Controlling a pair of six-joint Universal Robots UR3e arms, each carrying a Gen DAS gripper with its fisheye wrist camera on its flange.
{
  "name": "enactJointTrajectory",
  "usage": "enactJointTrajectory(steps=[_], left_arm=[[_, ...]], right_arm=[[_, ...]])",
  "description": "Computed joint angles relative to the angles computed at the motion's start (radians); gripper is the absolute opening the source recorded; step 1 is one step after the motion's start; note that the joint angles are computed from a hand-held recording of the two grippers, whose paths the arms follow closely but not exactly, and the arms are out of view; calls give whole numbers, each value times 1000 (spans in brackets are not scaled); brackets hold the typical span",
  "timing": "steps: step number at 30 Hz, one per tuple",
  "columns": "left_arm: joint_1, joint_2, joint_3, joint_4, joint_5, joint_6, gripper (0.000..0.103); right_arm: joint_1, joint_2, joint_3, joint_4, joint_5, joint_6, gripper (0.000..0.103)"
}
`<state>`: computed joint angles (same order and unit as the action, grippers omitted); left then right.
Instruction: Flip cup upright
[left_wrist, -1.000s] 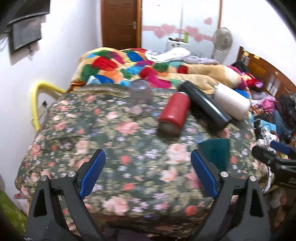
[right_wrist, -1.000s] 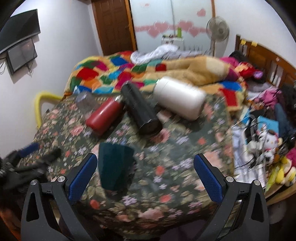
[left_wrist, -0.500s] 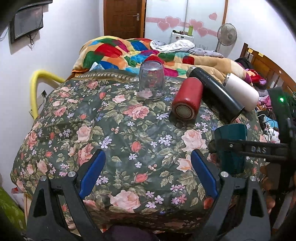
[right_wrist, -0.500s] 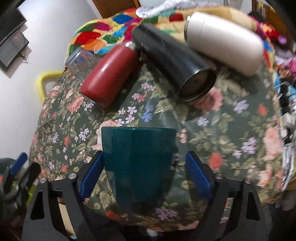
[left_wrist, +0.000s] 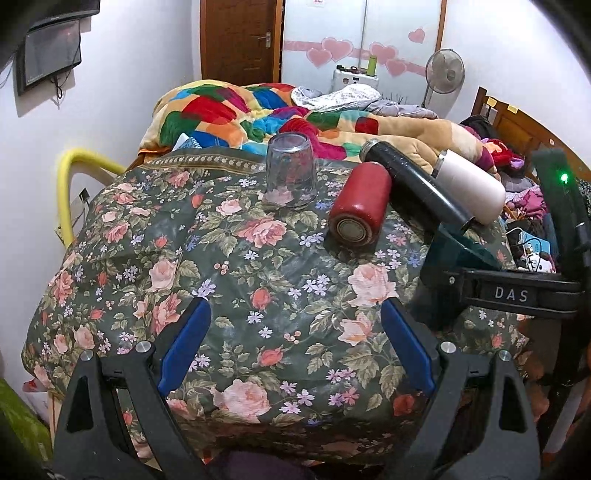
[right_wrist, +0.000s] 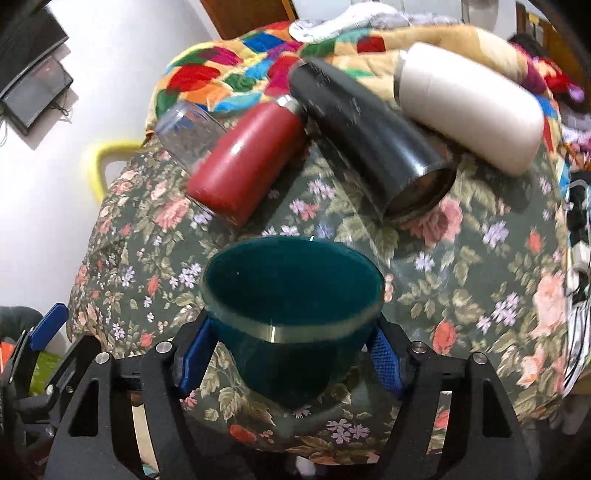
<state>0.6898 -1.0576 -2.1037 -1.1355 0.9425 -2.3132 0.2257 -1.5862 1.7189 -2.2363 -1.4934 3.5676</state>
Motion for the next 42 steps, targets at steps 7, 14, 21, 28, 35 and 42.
enactJointTrajectory(steps=[7, 14, 21, 28, 35, 42], left_arm=[[-16, -14, 7, 24, 12, -29, 93], [-25, -29, 15, 31, 23, -36, 93], [-31, -30, 6, 37, 34, -35, 93], [44, 30, 6, -52, 26, -1, 93], [148, 101, 45, -189, -16, 62, 93], [276, 230, 156, -529, -130, 228, 93]], right_arm=[[40, 59, -72, -55, -74, -3, 71], [62, 123, -82, -80, -99, -22, 71], [139, 129, -73, -87, -198, -64, 71], [140, 144, -104, -52, -201, -95, 71], [114, 147, -118, -2, -118, -100, 76], [143, -3, -45, 48, -154, -90, 76]])
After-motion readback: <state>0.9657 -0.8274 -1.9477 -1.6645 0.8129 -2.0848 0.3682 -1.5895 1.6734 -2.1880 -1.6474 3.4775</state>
